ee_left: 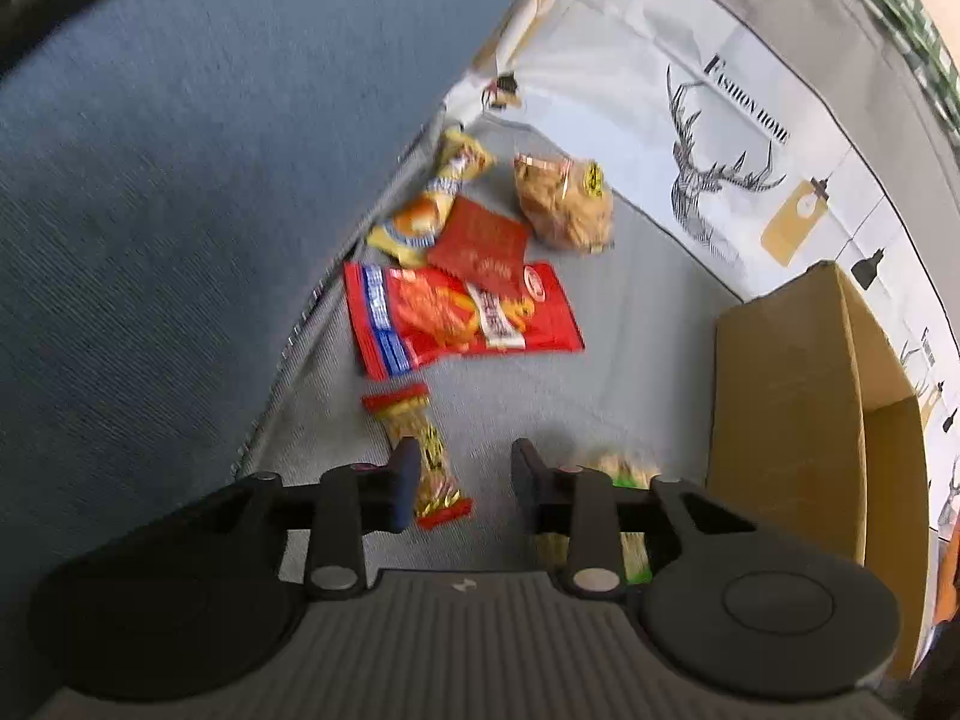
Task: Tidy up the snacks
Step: 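Move both tools back down to the snack pile beside the box, then grasp the round green-ring nut pack with the right tool while the left tool grasps the gold-wrapped bar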
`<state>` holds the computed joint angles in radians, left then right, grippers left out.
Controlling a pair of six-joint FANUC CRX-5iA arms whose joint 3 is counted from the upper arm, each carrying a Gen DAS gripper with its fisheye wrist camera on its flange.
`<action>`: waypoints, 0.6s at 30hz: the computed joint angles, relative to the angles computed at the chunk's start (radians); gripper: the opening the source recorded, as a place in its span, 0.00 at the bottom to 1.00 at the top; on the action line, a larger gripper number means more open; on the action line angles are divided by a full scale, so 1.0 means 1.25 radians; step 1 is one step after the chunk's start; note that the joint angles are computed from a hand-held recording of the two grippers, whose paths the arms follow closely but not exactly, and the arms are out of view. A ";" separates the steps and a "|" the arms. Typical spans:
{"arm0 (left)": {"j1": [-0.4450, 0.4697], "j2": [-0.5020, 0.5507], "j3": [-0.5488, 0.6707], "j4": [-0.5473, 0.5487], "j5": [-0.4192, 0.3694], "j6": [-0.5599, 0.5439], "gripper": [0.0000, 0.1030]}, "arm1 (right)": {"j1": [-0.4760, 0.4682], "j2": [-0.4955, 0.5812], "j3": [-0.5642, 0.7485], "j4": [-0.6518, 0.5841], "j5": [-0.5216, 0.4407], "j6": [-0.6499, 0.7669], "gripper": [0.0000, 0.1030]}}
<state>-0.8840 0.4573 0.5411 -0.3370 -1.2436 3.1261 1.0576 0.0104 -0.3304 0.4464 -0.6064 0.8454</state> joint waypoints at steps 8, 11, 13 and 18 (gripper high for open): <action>0.007 0.031 0.024 0.025 -0.029 -0.035 0.38 | 0.046 -0.092 -0.038 -0.068 -0.076 0.032 0.75; 0.008 0.053 0.050 0.031 -0.060 -0.059 0.40 | 0.061 -0.093 -0.087 -0.004 -0.048 -0.021 0.75; 0.011 0.068 0.065 0.037 -0.076 -0.077 0.40 | 0.063 -0.085 -0.105 0.035 -0.029 -0.053 0.75; 0.014 0.088 0.087 0.036 -0.104 -0.098 0.40 | 0.051 -0.070 -0.096 0.011 -0.015 -0.021 0.77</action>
